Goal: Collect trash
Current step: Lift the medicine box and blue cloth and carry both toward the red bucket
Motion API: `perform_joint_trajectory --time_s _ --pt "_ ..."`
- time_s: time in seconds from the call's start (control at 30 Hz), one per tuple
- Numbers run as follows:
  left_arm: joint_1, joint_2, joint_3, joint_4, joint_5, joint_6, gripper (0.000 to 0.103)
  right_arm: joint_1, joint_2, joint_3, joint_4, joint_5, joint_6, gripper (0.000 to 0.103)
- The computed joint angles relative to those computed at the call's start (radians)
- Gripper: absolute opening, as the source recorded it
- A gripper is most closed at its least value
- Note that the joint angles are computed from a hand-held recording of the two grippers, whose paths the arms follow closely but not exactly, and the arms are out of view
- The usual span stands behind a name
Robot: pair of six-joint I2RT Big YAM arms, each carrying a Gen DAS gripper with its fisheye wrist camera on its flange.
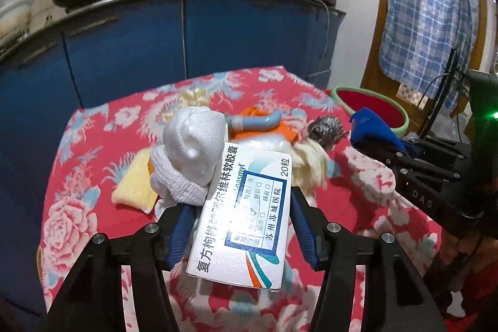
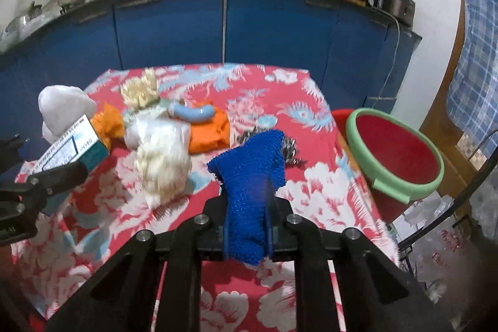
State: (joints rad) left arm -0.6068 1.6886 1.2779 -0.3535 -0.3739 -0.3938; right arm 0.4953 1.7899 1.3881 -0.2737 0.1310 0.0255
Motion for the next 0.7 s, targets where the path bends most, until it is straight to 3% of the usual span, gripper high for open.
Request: perform_joint_trajectory --time_s 0.33,0.47,0.7 --pt "-0.003 -0.056 -0.009 0.063 -0.042 0.007 0.06 -0.011 -0.044 -0.02 0.04 -0.006 -0.002 0.018" --pt "0.006 -0.074 -0.009 0.087 -0.028 0.017 0.06 -0.015 -0.05 -0.021 0.05 -0.018 0.01 0.018" --pt "0.005 -0.052 0.028 0.077 -0.027 0.03 0.06 -0.023 -0.051 -0.012 0.059 -0.023 0.017 0.018"
